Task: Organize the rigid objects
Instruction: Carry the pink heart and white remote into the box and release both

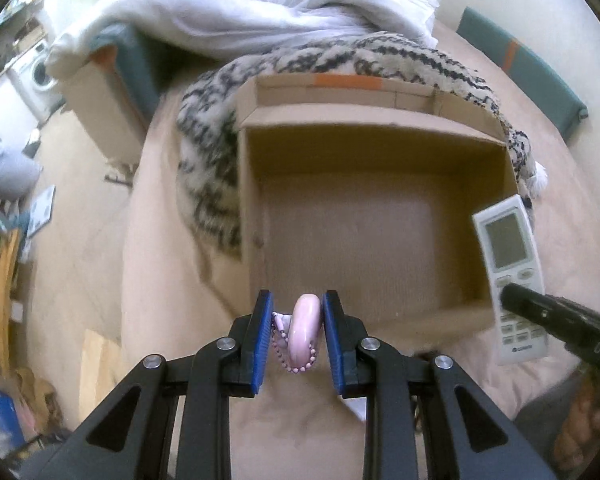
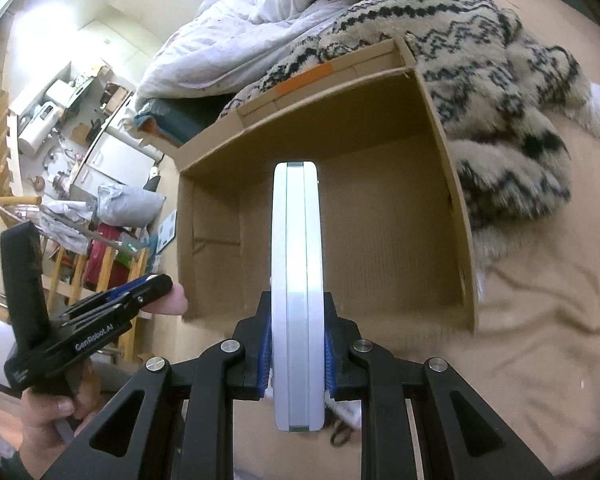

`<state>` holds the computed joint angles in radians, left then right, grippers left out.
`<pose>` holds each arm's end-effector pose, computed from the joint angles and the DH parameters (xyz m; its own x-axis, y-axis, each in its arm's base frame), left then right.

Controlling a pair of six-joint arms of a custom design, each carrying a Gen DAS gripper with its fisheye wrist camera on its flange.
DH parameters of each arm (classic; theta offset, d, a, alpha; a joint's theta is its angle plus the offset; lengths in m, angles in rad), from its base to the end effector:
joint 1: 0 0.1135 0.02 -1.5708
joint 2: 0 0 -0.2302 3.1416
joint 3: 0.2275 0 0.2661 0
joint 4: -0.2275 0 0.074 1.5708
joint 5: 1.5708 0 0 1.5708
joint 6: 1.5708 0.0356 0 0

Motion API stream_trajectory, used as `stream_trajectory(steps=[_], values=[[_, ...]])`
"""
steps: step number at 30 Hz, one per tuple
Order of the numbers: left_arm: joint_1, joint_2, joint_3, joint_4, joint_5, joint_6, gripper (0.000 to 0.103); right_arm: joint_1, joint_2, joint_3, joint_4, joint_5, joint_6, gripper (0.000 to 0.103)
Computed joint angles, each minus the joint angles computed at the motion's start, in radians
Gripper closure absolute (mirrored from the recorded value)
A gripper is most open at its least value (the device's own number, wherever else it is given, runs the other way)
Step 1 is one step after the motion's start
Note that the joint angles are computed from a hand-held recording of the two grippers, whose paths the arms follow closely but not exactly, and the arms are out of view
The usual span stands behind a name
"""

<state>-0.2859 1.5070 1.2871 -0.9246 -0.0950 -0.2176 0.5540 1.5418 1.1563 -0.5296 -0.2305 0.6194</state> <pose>0.3048 -0.0861 0.2456 -0.9054 0.0422 -0.4224 0.0488 0.9988 -0.0049 0.2869 0.1870 0.2156 -0.9150 0.0986 -0.3913 -0.1221 0.8565 0.5014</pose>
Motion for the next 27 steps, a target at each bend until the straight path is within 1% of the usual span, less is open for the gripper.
stream_trajectory(steps=[5,7,11,14,17,21,27], values=[[-0.013,0.146,0.089,0.049,-0.026,0.034,0.080,-0.037,0.151,0.121,-0.007,-0.023,-0.042,0.081],[-0.013,0.210,0.123,0.063,-0.020,0.036,0.080,-0.049,0.201,0.153,-0.001,-0.032,-0.043,0.081],[-0.021,0.288,0.150,0.104,-0.029,0.034,0.080,-0.062,0.277,0.187,0.030,-0.048,-0.041,0.081],[-0.028,0.310,0.125,0.150,-0.044,0.037,0.080,-0.059,0.314,0.173,0.076,-0.051,-0.033,0.081],[-0.033,0.339,0.115,0.167,-0.054,0.031,0.080,-0.035,0.370,0.215,0.051,-0.024,-0.052,0.081],[-0.048,0.352,0.094,0.198,-0.087,0.033,0.080,-0.034,0.439,0.243,0.071,-0.088,-0.020,0.081],[-0.063,0.339,0.044,0.256,-0.121,0.058,0.080,-0.014,0.509,0.315,0.054,-0.098,-0.028,0.081]])
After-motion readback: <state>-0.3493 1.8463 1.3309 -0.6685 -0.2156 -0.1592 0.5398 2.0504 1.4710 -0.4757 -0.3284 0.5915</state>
